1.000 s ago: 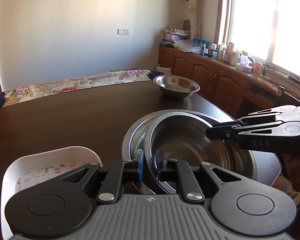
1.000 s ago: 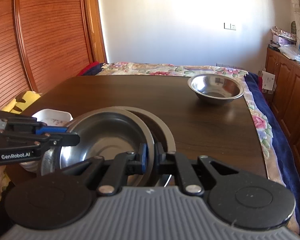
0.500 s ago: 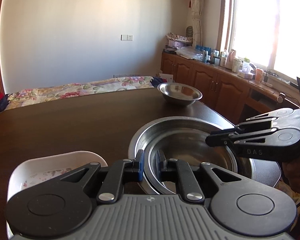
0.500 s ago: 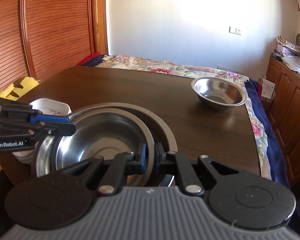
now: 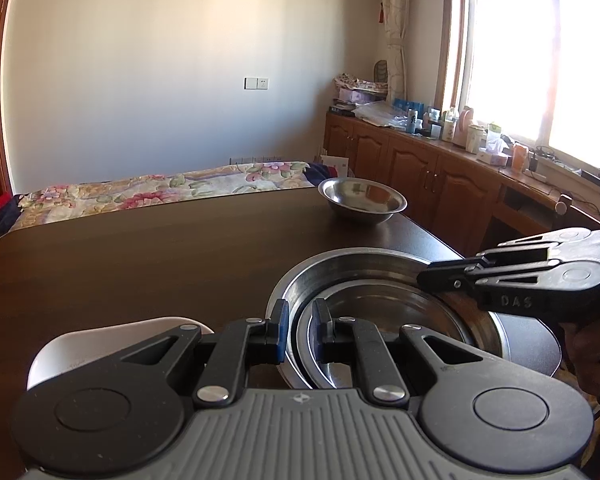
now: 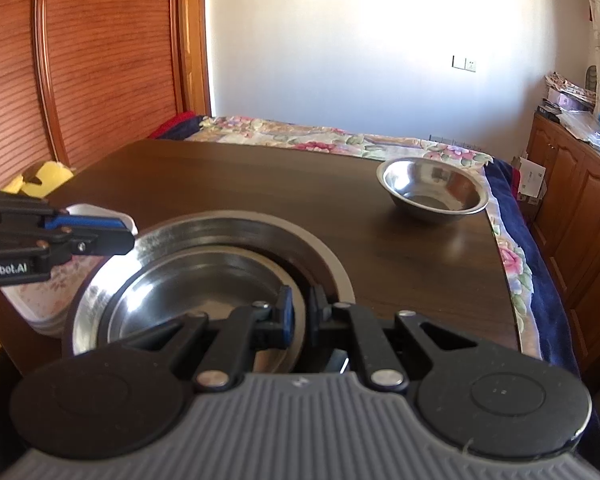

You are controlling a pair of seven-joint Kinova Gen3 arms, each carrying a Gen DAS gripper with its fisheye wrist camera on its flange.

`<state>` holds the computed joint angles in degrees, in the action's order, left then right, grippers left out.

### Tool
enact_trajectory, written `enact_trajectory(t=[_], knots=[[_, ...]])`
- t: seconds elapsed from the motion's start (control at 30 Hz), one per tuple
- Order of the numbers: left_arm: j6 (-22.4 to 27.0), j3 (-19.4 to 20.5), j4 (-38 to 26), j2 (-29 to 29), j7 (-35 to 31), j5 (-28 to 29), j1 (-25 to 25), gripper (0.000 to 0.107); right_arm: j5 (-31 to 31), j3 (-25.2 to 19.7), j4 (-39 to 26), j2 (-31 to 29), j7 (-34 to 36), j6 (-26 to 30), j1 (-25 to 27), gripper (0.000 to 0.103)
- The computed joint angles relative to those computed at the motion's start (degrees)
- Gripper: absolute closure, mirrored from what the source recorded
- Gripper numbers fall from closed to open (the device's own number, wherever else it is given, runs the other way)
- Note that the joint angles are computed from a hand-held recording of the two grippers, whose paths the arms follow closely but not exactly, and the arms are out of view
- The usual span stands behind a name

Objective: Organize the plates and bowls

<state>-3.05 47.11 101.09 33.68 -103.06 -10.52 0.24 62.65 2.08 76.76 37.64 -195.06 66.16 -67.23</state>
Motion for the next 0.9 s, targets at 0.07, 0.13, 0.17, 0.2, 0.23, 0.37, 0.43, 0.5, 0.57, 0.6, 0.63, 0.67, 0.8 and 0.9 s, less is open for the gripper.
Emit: enact_trajectory(t=[0.07,0.13,0.17,0.2,0.23,0.37,0.43,0.5,0.57,0.6,0.63,0.67,0.8,0.9], knots=[[0.20,-0.97,-0.63,-0.32,-0.17,-0.06,0.97,0.093,1.29,0.50,1.00,-0.35,-2.12,-0.20,-0.61,0.093],[0.68,-1.22,-1.50,-0.39,-0.49,-0.09,1.40,0.093,2.71,0.73,1.81,-0.64,-4.09,0.09,-1.09,0.093],[0.80,-1.31,-1.95,-0.37,-0.70,-0.05,1.57,0.093,3.39,0.75,2.13,-0.78,-4.85,0.40,-1.25,0.093],[1.10,-1.56,-2.66,-0.32,-0.89,0.07,1.95,0.093,3.93,0.66,2.42,-1.00,-5.32,0.66,-1.26,0.093],[1.51,-1.76,-3.48,-0.20,-1.18,0.18,2.37,0.093,4.46,0.58,2.73,-1.21,-5.85,0.96,-1.21,0.093],[2.77,-3.41,-6.80,0.55,-2.78,1.11,4.60,0.093,6.74,0.07,4.34,-2.36,-7.48,2.47,-0.84,0.093],[3.84,-4.29,-8.67,0.99,-3.64,2.00,5.82,0.093,7.67,-0.31,5.14,-2.99,-7.87,3.30,-0.35,0.093],[4.78,-5.12,-10.26,1.37,-4.78,3.06,6.91,0.093,8.68,-0.69,6.23,-3.81,-8.47,4.06,0.21,0.093],[5.78,-6.65,-12.09,1.62,-5.92,4.24,8.58,0.093,9.63,-1.19,7.31,-4.46,-9.10,4.51,0.95,0.093],[6.49,-7.53,-13.23,1.82,-6.54,4.83,9.53,0.093,10.09,-1.42,7.86,-4.82,-9.42,4.71,1.38,0.093],[7.17,-8.49,-14.36,2.04,-7.14,5.44,10.54,0.093,10.56,-1.70,8.53,-5.17,-9.84,4.79,1.80,0.093],[7.88,-9.23,-15.52,2.34,-7.79,6.00,11.36,0.093,11.01,-1.96,9.16,-5.50,-10.19,4.75,2.35,0.093],[10.51,-13.34,-19.96,3.29,-9.74,8.34,15.47,0.093,12.77,-2.89,11.39,-6.47,-11.60,4.12,4.65,0.093],[12.60,-16.14,-23.59,4.35,-11.31,9.77,18.22,0.092,13.78,-3.48,12.82,-7.02,-12.43,2.93,6.60,0.092]])
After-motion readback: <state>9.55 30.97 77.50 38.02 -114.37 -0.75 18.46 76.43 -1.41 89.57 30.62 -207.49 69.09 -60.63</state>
